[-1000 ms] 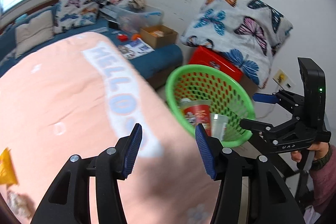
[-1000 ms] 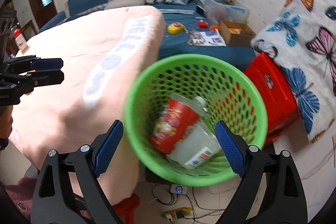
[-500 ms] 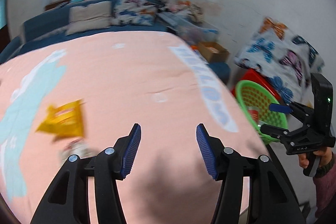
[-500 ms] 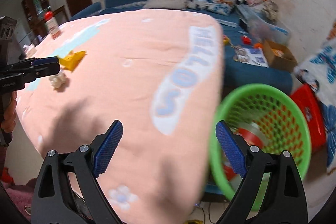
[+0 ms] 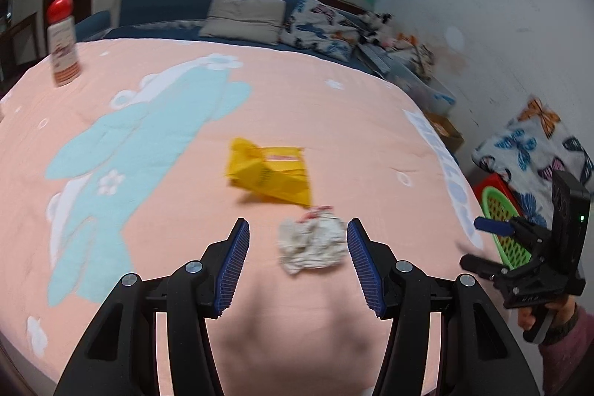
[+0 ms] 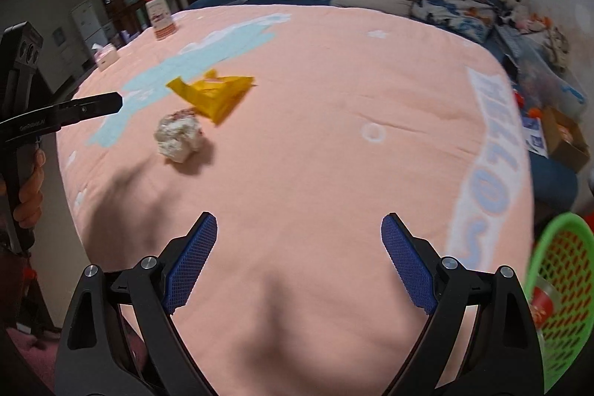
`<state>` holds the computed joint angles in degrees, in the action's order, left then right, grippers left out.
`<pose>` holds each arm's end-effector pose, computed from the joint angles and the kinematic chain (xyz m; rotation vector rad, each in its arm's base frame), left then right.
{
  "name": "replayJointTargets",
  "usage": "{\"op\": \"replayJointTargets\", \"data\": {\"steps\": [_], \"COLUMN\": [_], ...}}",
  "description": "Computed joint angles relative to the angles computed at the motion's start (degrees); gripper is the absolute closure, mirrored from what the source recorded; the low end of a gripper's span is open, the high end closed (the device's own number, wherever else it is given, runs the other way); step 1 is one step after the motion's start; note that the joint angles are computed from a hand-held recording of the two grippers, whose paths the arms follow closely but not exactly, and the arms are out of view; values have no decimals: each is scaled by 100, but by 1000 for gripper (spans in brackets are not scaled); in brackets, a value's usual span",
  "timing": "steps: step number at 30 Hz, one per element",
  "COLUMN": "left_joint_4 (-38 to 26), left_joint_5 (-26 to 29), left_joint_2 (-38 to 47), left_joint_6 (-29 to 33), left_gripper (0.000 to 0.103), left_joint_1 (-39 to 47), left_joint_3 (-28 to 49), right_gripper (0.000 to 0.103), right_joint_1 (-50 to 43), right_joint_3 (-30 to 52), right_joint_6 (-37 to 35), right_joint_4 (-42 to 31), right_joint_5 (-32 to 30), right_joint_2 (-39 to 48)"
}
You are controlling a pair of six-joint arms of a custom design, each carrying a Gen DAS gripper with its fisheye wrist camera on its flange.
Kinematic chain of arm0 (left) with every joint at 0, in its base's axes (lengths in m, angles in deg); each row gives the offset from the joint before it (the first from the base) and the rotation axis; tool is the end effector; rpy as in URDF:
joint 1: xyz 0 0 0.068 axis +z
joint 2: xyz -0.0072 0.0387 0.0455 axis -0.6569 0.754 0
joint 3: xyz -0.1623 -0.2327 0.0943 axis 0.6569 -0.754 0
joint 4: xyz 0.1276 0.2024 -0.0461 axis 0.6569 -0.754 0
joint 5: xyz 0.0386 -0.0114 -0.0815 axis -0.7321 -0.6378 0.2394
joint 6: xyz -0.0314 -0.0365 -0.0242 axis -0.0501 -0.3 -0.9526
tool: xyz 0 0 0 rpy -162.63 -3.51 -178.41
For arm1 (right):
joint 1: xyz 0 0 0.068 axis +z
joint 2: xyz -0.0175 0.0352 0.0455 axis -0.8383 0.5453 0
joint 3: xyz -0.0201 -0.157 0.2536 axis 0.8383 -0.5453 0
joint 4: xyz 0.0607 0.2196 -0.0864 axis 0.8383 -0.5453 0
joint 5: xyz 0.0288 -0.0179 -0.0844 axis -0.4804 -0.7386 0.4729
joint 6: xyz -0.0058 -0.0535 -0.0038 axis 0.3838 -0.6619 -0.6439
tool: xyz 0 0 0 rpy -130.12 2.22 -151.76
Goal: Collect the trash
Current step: 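Move both grippers back over the bed toward the wrapper and paper, then grasp the crumpled white paper with the right gripper while the left grasps the yellow wrapper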
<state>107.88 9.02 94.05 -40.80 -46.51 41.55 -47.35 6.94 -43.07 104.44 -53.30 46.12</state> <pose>0.3051 -0.0415 0.0912 0.2647 2.3869 -0.4727 0.2784 0.0536 0.1008 -0.3267 2.4742 0.2787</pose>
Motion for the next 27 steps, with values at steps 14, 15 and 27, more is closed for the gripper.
{"op": "replayJointTargets", "data": {"steps": [14,15,27], "left_joint_4": [-126,-143,-393], "left_joint_5": [519,528,530], "left_joint_2": [410,438,656], "left_joint_6": [141,156,124], "left_gripper": [50,50,50], "left_joint_1": [884,912,996], "left_joint_3": [300,340,734], "right_gripper": [13,13,22], "right_joint_1": [1261,1297,1484], "right_joint_3": [1906,2017,3153], "right_joint_6": [711,735,1154], "right_joint_4": [-468,-506,-904], "right_joint_5": [-124,-136,-343], "right_joint_2": [1429,1506,2308]}}
